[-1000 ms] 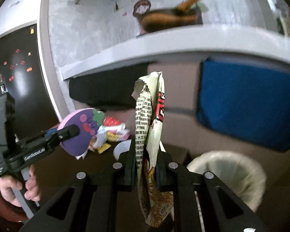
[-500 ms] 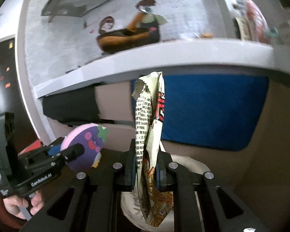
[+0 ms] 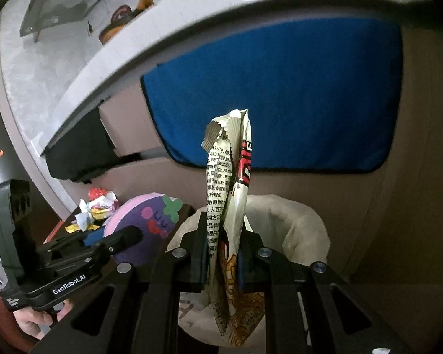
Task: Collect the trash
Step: 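Carry the sponge and wrapper over the bin and release both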
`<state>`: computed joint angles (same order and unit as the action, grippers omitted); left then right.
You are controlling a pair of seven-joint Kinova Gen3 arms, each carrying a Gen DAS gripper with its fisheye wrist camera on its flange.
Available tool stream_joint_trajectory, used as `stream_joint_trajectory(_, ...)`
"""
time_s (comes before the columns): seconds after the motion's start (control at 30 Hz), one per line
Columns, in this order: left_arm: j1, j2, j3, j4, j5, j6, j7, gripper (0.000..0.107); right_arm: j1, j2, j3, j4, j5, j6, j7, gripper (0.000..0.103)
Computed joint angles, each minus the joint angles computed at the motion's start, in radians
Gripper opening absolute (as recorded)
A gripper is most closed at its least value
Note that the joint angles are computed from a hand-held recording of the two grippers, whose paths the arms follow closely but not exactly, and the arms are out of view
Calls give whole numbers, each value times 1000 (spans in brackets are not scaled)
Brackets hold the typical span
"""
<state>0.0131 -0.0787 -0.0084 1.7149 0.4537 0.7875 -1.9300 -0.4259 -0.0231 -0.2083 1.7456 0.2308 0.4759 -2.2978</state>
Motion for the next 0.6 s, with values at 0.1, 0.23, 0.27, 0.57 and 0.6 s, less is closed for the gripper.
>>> stream_joint_trajectory(0.1,-2,36,5,-21,-6,25,0,32,2,44,13,-21,-56,4,61,14)
stream_joint_trajectory(0.23,-13,76,13,-40,6,48,7,32,8,80,32,-34,-128,7,124,14)
stream_joint_trajectory(0.27,-18,86,14,-44,12,55,8,32,10,84,35,-32,-143,6,135,14)
stream_joint_trajectory(0.57,-49,141,23,-66,48,86,-10,32,4,112,53,-24,-191,19,165,15)
stream_joint_trajectory(0.6,-68,151,27,-70,79,104,-32,34,7,111,52,-19,-200,15,172,17)
